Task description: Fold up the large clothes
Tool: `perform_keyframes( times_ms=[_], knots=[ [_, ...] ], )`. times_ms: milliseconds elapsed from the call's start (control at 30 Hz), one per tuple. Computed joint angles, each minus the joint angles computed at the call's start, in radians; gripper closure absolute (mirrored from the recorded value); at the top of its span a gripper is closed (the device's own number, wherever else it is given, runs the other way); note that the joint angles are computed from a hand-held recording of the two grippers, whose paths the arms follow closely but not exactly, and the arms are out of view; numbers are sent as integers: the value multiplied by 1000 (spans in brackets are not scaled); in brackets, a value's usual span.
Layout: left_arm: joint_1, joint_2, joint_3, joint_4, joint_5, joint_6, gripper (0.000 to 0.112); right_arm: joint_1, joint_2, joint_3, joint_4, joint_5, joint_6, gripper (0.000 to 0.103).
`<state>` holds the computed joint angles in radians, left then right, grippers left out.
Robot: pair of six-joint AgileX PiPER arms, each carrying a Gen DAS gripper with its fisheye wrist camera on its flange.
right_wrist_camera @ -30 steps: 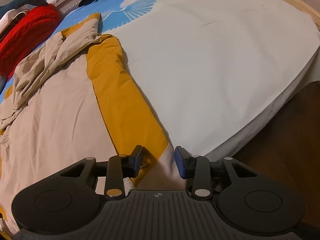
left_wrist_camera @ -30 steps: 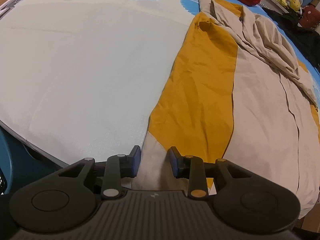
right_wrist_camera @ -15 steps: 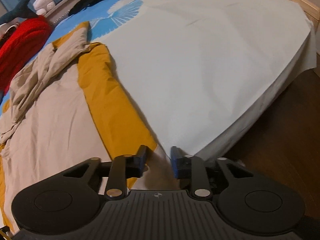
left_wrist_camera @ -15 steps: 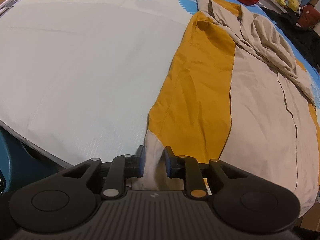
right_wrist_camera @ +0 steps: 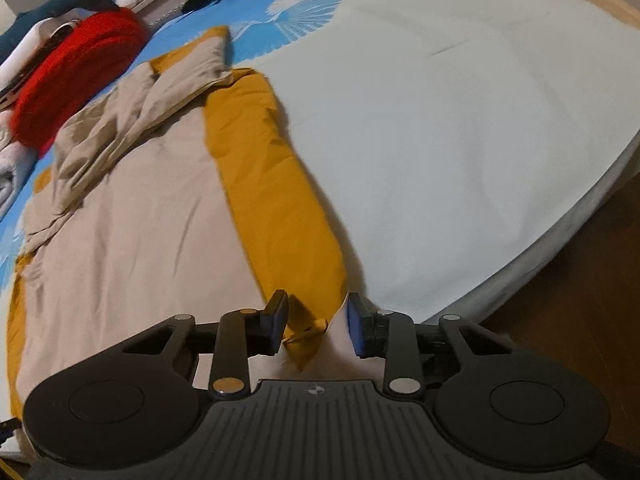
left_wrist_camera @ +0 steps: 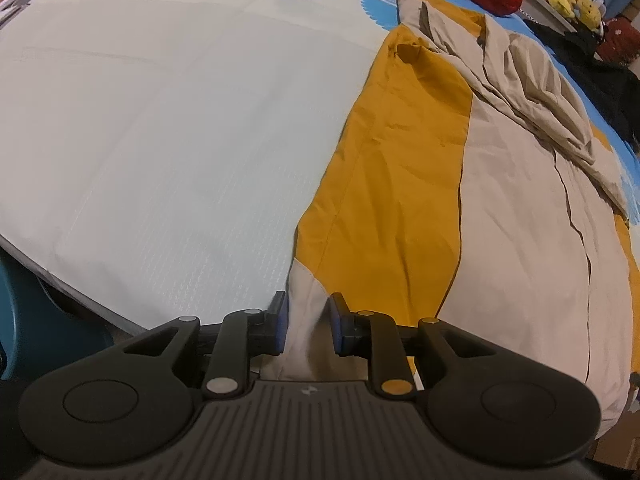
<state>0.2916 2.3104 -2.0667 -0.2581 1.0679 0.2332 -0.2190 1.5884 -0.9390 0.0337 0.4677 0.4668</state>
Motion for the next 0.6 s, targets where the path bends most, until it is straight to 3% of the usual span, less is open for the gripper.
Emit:
perform_keyframes(
  times_ms=[467,533,600],
  knots=[
    [-9,1,-3,16,-2,13,90,39,17,-27,-102,72,65,70],
    [-9,-1,1,14,-8,15,90,43,15,-25,-108,75,66,76],
    [-7,-29,46,10,-54,27,99,48,13,-23,-119,75,66,88]
  ],
)
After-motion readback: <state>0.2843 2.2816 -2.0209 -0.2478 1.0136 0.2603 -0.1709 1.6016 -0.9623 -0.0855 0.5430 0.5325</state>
